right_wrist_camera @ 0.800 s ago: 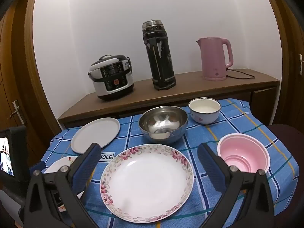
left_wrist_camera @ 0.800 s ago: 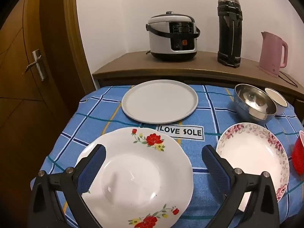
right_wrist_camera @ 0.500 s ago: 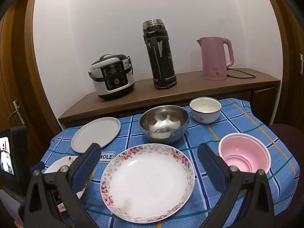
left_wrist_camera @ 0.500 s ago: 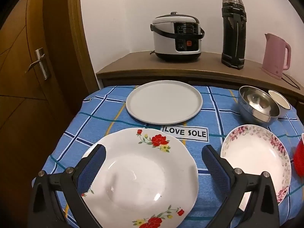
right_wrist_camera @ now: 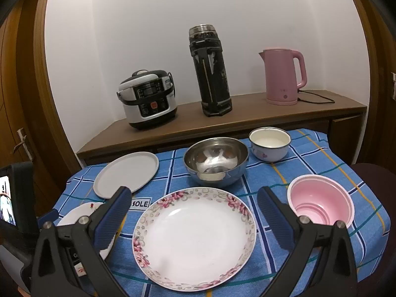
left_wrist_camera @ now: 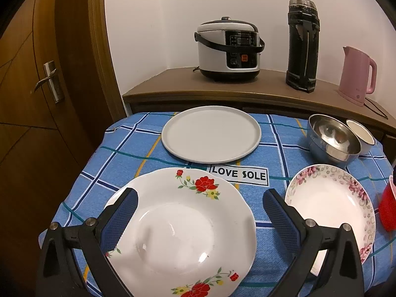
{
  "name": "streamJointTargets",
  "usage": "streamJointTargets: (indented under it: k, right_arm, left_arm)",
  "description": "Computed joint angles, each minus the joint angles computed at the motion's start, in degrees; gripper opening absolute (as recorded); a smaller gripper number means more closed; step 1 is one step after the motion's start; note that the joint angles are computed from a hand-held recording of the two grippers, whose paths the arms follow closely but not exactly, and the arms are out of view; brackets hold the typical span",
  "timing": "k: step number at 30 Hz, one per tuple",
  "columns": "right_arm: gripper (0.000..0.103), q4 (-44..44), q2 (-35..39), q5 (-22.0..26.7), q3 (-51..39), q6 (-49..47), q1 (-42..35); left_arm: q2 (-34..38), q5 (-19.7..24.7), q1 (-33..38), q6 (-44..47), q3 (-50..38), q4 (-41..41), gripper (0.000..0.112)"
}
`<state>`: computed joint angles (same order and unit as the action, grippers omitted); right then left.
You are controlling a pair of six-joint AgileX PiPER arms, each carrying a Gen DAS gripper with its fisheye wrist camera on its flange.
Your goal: Organize plates and bowls
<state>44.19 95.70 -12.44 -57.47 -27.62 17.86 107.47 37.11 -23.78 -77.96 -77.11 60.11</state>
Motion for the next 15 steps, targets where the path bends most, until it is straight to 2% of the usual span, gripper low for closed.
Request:
streamJointTargets:
  k: [15]
  right_arm:
    - [0.103, 2.6, 0.4, 0.0, -0.5, -2.6, 0.6]
  left_arm:
    - [0.1, 0.0, -0.2, -0.3, 0.1, 0.2, 0.102]
